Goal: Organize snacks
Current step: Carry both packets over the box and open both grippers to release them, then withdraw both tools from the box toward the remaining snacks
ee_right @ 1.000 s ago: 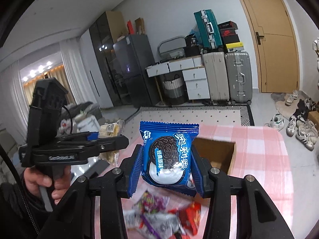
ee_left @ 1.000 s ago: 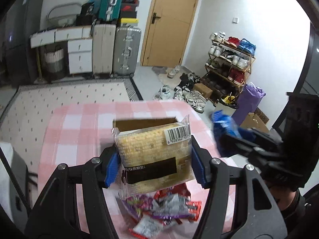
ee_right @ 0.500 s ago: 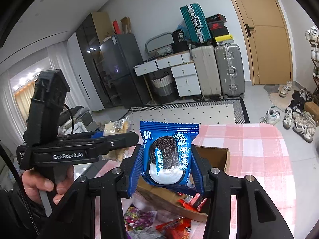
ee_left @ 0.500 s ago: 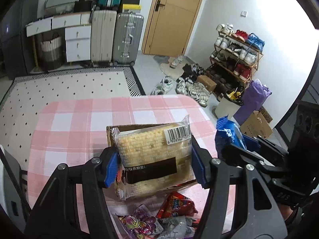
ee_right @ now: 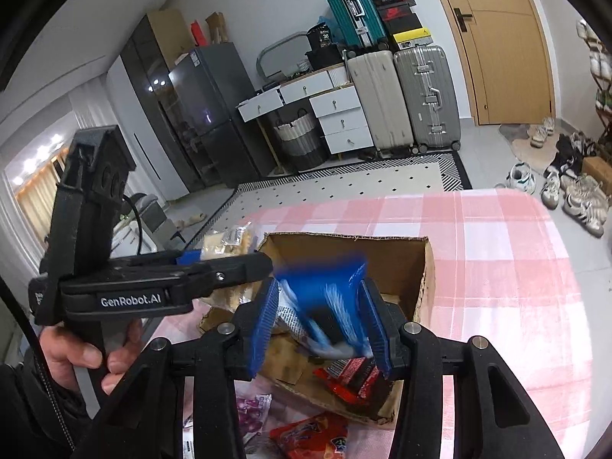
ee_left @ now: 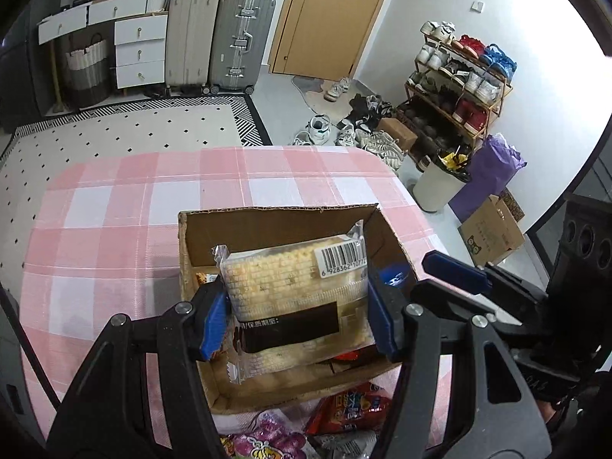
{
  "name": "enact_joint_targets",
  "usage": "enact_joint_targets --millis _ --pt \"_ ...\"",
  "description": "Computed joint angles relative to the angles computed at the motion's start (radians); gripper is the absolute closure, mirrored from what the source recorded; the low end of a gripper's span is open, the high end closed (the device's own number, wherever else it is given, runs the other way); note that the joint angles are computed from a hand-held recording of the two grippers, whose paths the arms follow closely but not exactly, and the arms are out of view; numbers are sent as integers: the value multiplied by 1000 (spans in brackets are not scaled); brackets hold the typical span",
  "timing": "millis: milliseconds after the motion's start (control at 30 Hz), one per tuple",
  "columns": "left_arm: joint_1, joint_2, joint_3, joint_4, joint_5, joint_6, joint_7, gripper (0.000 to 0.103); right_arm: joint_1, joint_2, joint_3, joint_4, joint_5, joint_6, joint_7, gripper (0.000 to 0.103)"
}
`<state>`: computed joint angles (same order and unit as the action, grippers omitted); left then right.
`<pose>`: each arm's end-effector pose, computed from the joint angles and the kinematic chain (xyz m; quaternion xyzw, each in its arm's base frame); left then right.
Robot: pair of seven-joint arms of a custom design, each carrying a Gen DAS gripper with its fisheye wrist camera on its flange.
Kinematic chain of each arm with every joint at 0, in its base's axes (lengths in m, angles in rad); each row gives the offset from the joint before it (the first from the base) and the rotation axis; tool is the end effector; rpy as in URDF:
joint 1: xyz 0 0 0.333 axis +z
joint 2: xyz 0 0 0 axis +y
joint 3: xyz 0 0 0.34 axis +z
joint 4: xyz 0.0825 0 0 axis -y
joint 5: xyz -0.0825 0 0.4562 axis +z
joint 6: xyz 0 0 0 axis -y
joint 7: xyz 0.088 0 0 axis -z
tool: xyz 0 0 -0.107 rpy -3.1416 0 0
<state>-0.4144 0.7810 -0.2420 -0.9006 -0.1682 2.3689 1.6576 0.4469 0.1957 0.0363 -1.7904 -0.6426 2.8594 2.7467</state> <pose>0.7613 -0.4689 0.5319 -0.4599 0.8063 -0.3699 0.0394 0.6337 0.3674 0.5309 -0.5794 0.6787 -0.1871 0.4107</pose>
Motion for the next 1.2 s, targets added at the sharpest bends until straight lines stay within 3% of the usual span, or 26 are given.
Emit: enact_joint_targets --millis 100,133,200,233,300,333,533,900,1200 --pt "-21 64 21 77 24 -16 -27 42 -8 21 8 8 30 -28 -34 58" --pt "-26 83 27 101 33 -27 -35 34 -13 30 14 12 55 -39 -54 56" --pt "-46 136 57 188 68 -100 -88 20 4 29 -6 9 22 -44 -25 44" --pt "-44 166 49 238 67 -142 -88 20 30 25 -32 13 -45 -84 41 31" --pt "-48 166 53 236 80 -144 -91 20 29 13 -37 -2 -91 -77 92 27" --pt "-42 145 45 199 77 -120 -81 20 16 4 -32 -21 -86 -37 98 27" --pt "-15 1 27 -21 60 -17 -62 20 8 -40 -16 -46 -148 -43 154 27" --pt "40 -355 4 -487 29 193 -39 20 5 -159 61 -96 -311 -124 296 21" --pt "79 -599 -14 -770 -20 300 -14 12 8 -251 139 -143 -410 -197 388 15"
